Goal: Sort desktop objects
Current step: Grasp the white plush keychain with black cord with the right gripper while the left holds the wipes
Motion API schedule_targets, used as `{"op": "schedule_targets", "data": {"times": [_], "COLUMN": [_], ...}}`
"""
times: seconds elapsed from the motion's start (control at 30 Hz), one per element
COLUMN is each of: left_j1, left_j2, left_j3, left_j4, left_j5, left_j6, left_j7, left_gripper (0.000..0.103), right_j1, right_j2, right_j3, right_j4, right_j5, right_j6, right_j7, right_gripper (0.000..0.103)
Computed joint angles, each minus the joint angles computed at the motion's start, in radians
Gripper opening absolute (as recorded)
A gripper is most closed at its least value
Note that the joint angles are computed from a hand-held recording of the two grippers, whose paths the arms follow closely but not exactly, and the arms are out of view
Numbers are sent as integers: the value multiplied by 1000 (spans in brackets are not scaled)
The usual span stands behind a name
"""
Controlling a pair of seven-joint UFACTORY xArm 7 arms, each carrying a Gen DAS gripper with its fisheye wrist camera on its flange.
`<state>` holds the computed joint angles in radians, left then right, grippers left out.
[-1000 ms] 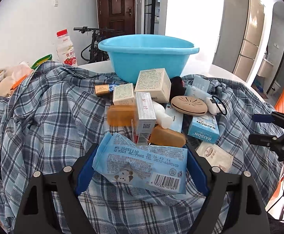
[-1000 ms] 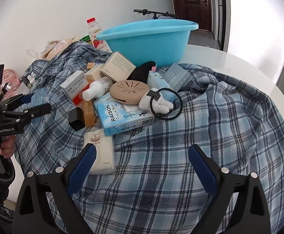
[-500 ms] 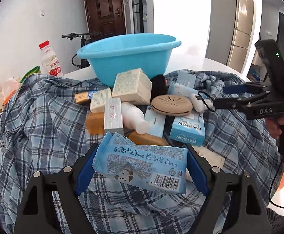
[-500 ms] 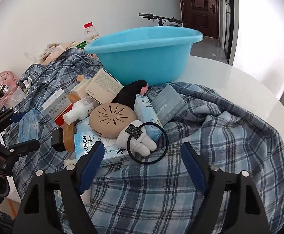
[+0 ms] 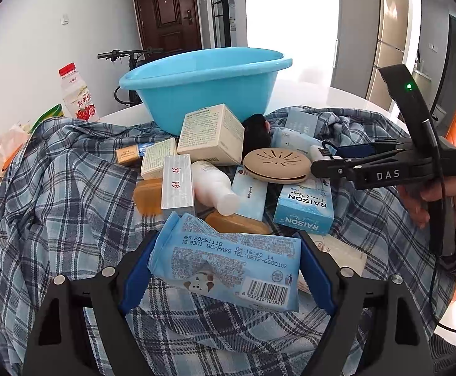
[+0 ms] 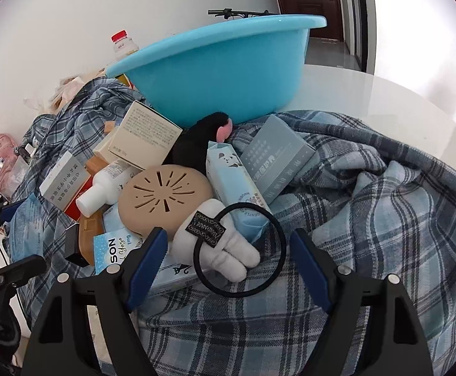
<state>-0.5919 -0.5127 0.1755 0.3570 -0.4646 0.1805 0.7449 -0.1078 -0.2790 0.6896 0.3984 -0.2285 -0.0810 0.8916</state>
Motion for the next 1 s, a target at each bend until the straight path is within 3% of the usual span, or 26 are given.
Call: {"op": "schedule_targets", "data": {"times": [0.03, 0.07, 0.1, 0.2, 0.23, 0.37, 0.63, 1.0], "left_j1": [-5, -9, -12, -18, -19, -14, -17, 14], "left_j2": [0, -2, -5, -21, -26, -21, -28, -64], "left_j3": [4, 6, 7, 11, 14, 15, 7, -37], "left_j4": [-2, -3, -7, -15, -16, -10, -7, -16], "left_j5": [-3, -5, -8, -8, -7, -1, -18, 7], "left_j6": [-1, -2, -5, -9, -9, -6, 42, 56], "left_j7": [2, 3, 4, 4, 4, -7, -7, -29], "left_gripper": [86, 86, 86, 86, 86, 86, 86, 86], "right_j1": [44, 83, 98, 219, 235, 169, 334, 406], "right_j2": [12, 15, 10, -7, -28, -179, -259, -314], "right_j3": [-45, -80, -90, -190, -194, -64, -131, -163], "right_j4": [-4, -6, -7, -33, -46, -69, -72, -99], "right_j5": [4, 13, 20, 56, 69, 62, 27, 12], "right_j6": [-14, -9, 4, -10, -17, 53, 145, 154], "right_j7": [-12, -24, -27, -36, -32, 8, 43, 87], "right_gripper": [52, 31, 24, 22, 22, 22, 22, 22]}}
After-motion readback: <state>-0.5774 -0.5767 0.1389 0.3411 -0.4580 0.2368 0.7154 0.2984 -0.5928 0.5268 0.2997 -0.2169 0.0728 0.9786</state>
